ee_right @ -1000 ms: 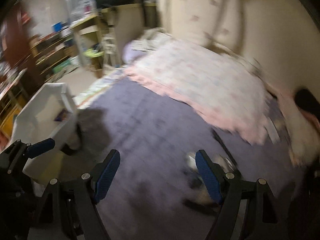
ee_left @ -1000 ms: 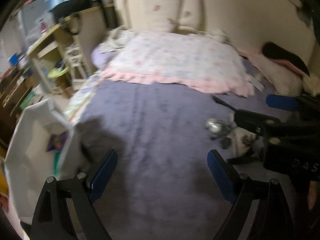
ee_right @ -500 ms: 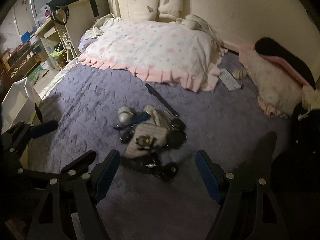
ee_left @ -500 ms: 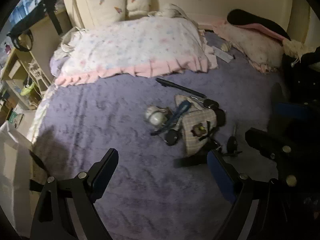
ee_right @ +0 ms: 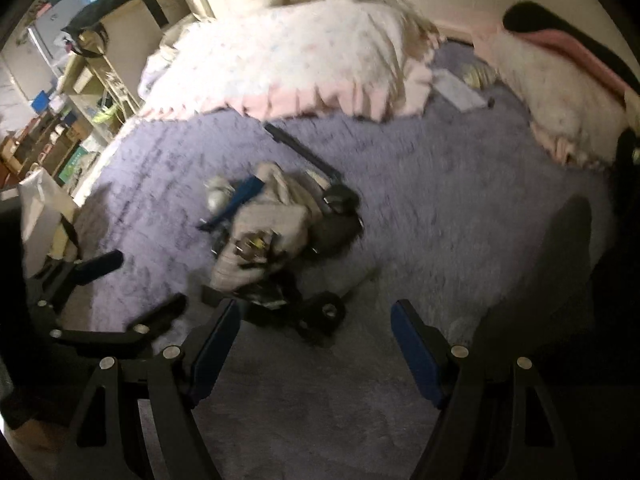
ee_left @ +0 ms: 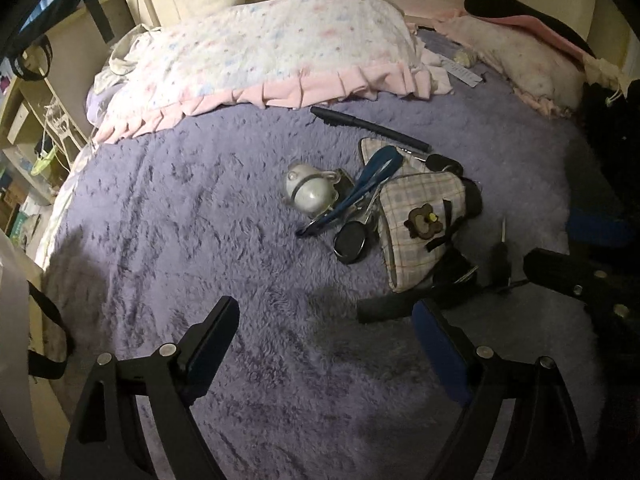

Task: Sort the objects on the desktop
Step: 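Return both tools to the rug over the plaid pouch and key, then grasp the black car key with the right tool while the left grasps the plaid pouch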

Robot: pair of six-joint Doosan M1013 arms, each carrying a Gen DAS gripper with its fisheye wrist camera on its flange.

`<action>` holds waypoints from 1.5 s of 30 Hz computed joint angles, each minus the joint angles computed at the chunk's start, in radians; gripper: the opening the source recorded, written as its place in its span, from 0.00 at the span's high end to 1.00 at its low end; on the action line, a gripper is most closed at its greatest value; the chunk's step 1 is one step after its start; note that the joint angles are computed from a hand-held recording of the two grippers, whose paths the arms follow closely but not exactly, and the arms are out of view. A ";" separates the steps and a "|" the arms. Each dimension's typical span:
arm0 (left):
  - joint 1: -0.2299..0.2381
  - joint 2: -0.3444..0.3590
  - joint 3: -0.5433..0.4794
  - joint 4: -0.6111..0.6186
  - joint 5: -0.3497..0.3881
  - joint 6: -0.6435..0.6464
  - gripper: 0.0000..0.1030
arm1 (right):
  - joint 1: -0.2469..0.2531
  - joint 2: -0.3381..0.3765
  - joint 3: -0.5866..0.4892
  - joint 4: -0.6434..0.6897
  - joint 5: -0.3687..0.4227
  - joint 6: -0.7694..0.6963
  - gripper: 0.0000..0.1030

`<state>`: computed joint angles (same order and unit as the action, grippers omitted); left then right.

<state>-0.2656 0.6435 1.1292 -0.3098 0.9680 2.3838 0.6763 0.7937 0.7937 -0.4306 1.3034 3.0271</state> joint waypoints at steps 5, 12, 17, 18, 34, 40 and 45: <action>0.009 0.029 -0.028 -0.044 0.024 0.000 0.14 | -0.012 0.013 -0.007 0.008 -0.005 -0.016 0.26; 0.026 0.050 -0.048 -0.075 0.045 0.025 0.14 | -0.021 0.065 -0.072 0.039 0.030 -0.097 0.30; 0.045 0.045 -0.028 -0.058 0.031 0.039 0.14 | -0.023 0.060 -0.023 0.088 -0.001 -0.105 0.35; 0.046 0.045 -0.026 -0.055 0.027 0.041 0.14 | -0.023 0.060 -0.019 0.086 -0.006 -0.123 0.35; 0.058 0.040 -0.021 -0.105 0.038 0.055 0.14 | -0.022 0.092 -0.065 0.072 0.054 -0.202 0.64; 0.058 0.034 -0.020 -0.105 0.026 0.050 0.14 | -0.022 0.052 -0.005 0.055 0.007 -0.150 0.67; 0.050 0.036 -0.028 -0.132 0.053 0.051 0.14 | -0.004 0.057 -0.034 0.026 0.058 -0.159 0.67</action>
<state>-0.2156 0.6793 1.1010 -0.4422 1.0205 2.4346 0.6722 0.8512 0.7596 -0.4050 1.3611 2.8681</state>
